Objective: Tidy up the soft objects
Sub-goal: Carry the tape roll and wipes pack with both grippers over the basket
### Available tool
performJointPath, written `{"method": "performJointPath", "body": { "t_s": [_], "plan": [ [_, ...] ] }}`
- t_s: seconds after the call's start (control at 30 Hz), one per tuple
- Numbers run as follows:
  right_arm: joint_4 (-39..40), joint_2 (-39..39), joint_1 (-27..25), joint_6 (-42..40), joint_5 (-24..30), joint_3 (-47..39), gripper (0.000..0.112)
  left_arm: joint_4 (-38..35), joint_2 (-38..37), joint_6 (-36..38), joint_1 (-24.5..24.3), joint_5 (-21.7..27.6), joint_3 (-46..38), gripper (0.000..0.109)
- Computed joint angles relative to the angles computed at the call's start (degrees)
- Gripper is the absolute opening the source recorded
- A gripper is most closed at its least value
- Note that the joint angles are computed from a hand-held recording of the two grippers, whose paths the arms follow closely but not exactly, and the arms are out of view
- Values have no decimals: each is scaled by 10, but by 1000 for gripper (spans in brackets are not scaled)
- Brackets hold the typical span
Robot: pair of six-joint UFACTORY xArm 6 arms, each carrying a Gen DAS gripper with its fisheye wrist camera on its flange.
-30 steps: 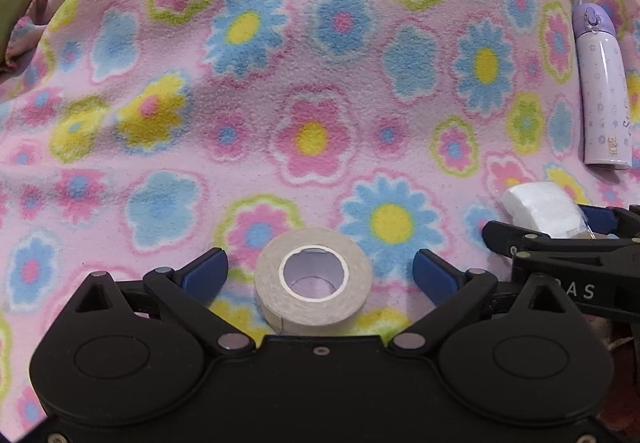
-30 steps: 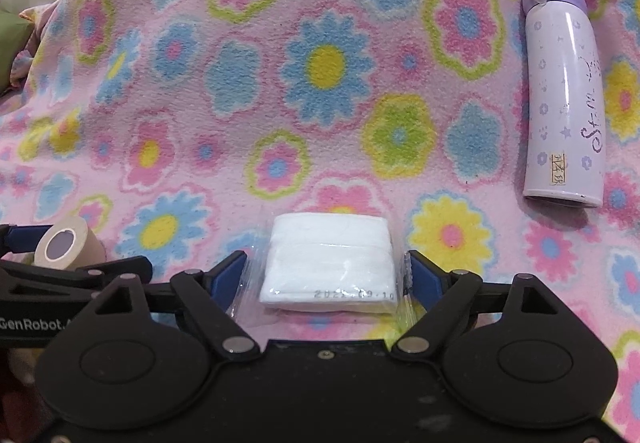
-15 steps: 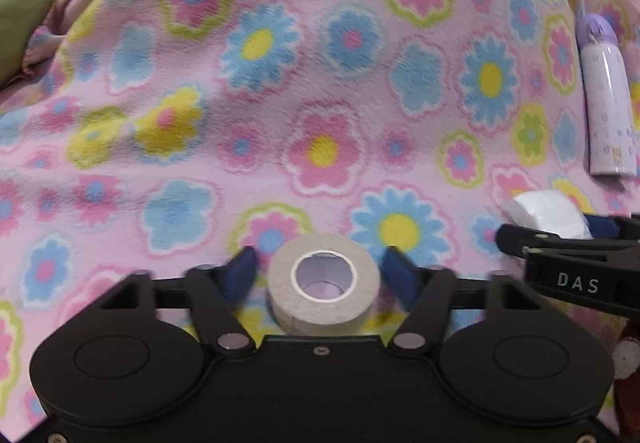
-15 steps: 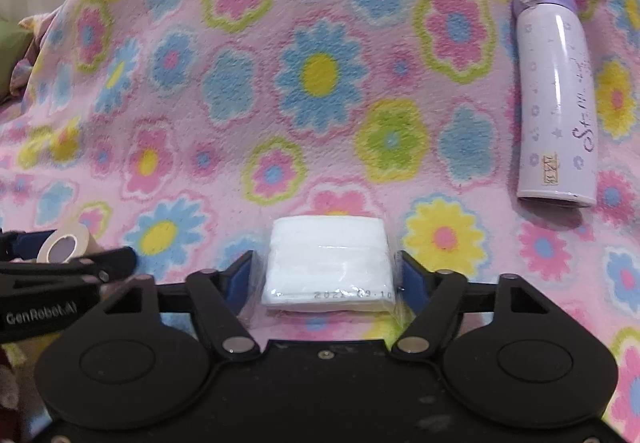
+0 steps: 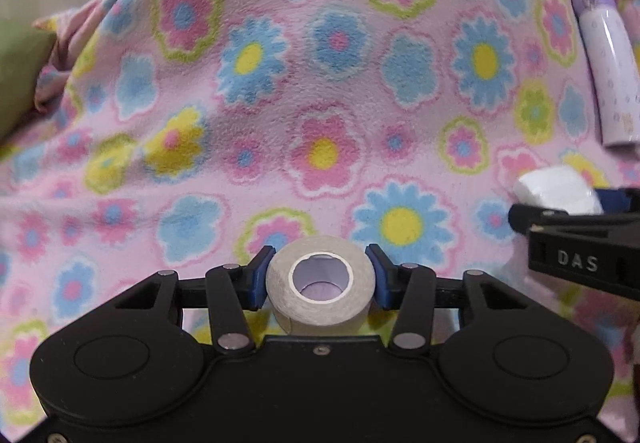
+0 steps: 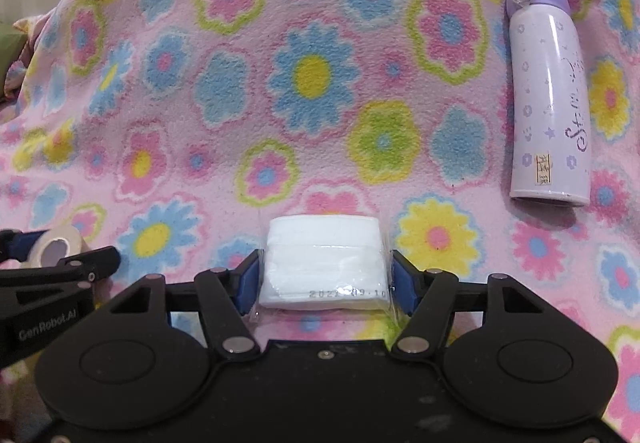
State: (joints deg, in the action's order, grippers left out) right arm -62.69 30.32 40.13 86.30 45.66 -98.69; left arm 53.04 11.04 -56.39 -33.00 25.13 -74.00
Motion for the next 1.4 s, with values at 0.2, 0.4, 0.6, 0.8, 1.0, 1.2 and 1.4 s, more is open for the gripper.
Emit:
{"method": "performJointPath", "body": {
  "t_s": [0.2, 0.4, 0.6, 0.8, 1.0, 1.2, 1.4],
  "plan": [
    [125, -11, -3, -97, 15, -20, 60, -107, -100, 52, -29, 74, 47, 48],
    [105, -132, 20, -8, -20, 84, 59, -155, -191, 55, -70, 192, 63, 48],
    [53, -274, 92, 54, 1, 194, 59, -237, -264, 57, -97, 247, 96, 48],
    [104, -354, 180, 37, 84, 255, 60, -247, -327, 37, -138, 274, 146, 48],
    [162, -410, 256, 97, 130, 332, 60, -274, -373, 30, -176, 333, 189, 48],
    [229, -422, 303, 132, 169, 356, 60, -332, -395, 44, -196, 383, 214, 48],
    [231, -402, 300, 100, 170, 328, 60, -324, -386, 46, -209, 382, 209, 48]
  ]
}}
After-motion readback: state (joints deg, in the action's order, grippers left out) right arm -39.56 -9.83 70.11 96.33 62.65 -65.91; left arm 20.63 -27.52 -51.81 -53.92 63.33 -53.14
